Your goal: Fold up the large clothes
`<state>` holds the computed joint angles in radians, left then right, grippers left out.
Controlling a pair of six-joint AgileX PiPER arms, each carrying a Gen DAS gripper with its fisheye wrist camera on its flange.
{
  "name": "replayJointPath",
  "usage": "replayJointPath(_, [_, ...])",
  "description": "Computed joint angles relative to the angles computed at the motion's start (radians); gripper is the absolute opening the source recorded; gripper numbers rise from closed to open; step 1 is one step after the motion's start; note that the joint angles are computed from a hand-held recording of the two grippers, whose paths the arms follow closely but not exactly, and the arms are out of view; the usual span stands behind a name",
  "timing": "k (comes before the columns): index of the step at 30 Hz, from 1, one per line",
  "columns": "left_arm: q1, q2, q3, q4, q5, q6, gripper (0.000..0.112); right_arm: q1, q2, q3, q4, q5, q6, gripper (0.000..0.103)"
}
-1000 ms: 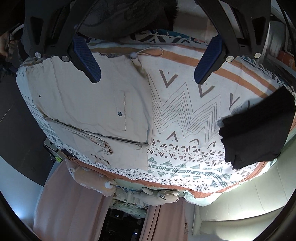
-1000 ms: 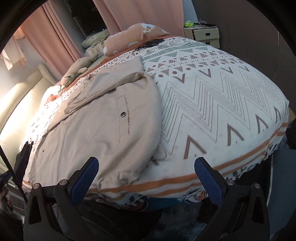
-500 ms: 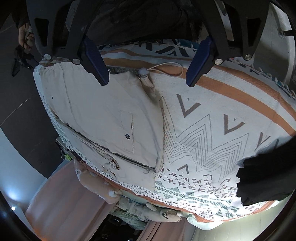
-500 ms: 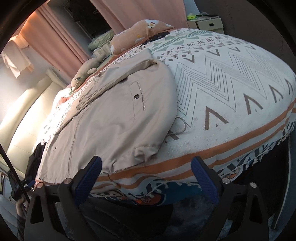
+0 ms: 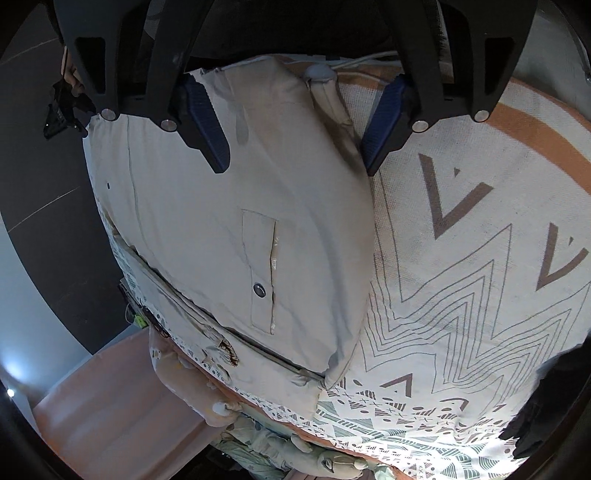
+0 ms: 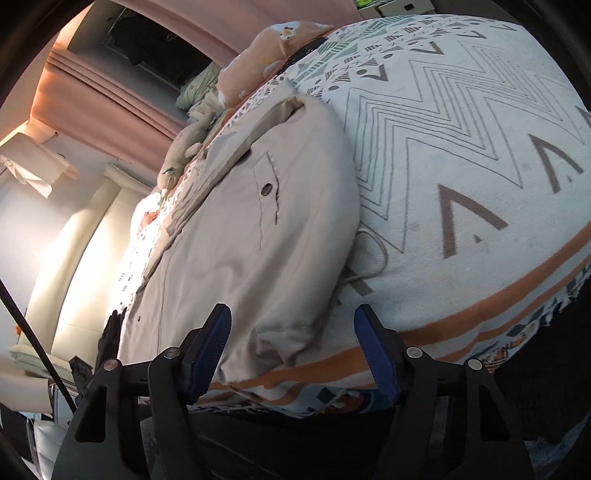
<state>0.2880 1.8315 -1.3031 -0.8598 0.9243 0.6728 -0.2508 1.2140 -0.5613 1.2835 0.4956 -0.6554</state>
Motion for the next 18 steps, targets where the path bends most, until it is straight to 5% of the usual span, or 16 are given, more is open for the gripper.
replayJointPath(4, [-0.002,0.032,-0.039,-0.009,0.022,-0.014,0.073,-0.019,0.068,-0.020,0.141,0.053,-0.122,0.067])
replayJointPath(18, [0.020,0.068,-0.029,-0.112,0.081,0.066,0.065,0.092,0.200,-0.137,0.122,-0.068,-0.088,0.064])
